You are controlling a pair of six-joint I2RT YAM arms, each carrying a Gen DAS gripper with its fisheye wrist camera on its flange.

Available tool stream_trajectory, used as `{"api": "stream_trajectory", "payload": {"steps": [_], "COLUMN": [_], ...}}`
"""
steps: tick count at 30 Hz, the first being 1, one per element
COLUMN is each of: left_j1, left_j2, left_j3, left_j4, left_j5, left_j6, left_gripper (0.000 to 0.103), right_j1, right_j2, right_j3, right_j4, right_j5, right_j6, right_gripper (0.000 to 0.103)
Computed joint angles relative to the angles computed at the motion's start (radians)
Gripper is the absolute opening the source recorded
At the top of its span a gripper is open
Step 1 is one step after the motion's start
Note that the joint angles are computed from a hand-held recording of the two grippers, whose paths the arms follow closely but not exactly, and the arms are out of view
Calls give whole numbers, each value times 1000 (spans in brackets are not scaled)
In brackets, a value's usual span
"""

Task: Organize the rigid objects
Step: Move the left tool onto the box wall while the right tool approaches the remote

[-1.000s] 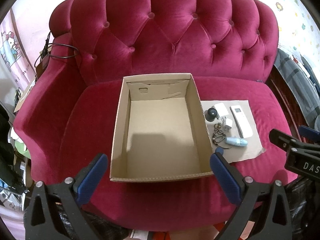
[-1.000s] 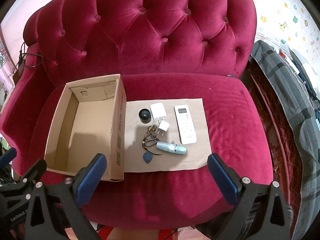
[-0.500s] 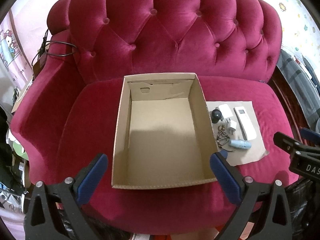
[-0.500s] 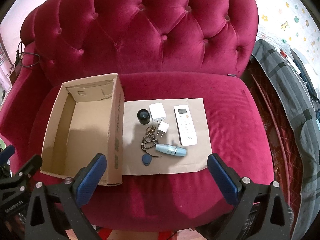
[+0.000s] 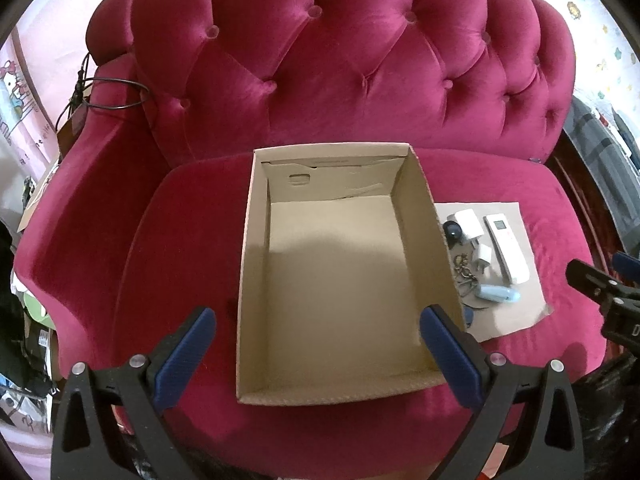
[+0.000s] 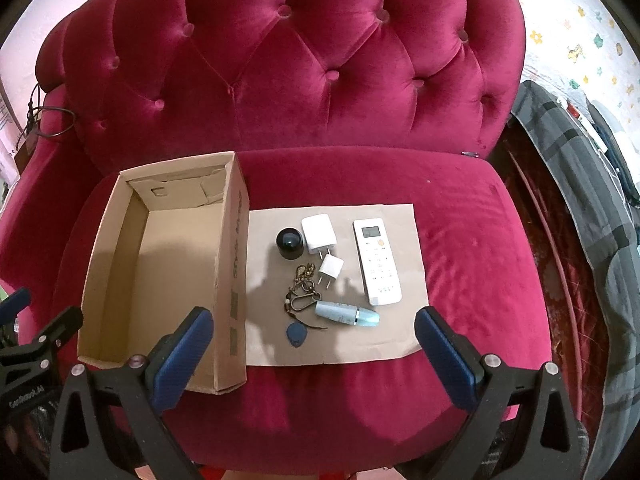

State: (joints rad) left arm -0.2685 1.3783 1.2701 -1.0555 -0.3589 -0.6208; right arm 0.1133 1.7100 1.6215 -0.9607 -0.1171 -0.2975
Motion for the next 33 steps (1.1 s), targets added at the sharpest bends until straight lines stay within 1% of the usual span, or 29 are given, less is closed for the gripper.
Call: {"api": "stream_trajectory", "payload": {"steps": [5,10,15,20,24,28,30,33], "left_j1": [91,190,294,373,404,433,447,465], "left_j2": [20,50,88,135,179,201,209,201], "left_j3": [-46,-86,-150,-182,-196,-215,-213,-225], "left_j4": [74,138,236,308,361,403,407,424], "left_j5": [42,92,153,187,208,236,259,282], "left_j6": [109,184,267,315,352,366,376,378], "left_gripper": [103,103,103,103,103,103,103,99], "right_j1": [10,15,22,30,34,32,31,30], "right_j2": [25,66,91,102,113,124,123,122], "right_j3": [7,25,15,-2,-11,-20,-30,-43], "right_j4": [21,30,57,78,89,99,112,128], "right_j5": [14,25,41,57,68,76,79,88], "right_j6": [0,5,2,2,3,5,4,3], "right_gripper": [103,103,103,103,103,103,103,103]}}
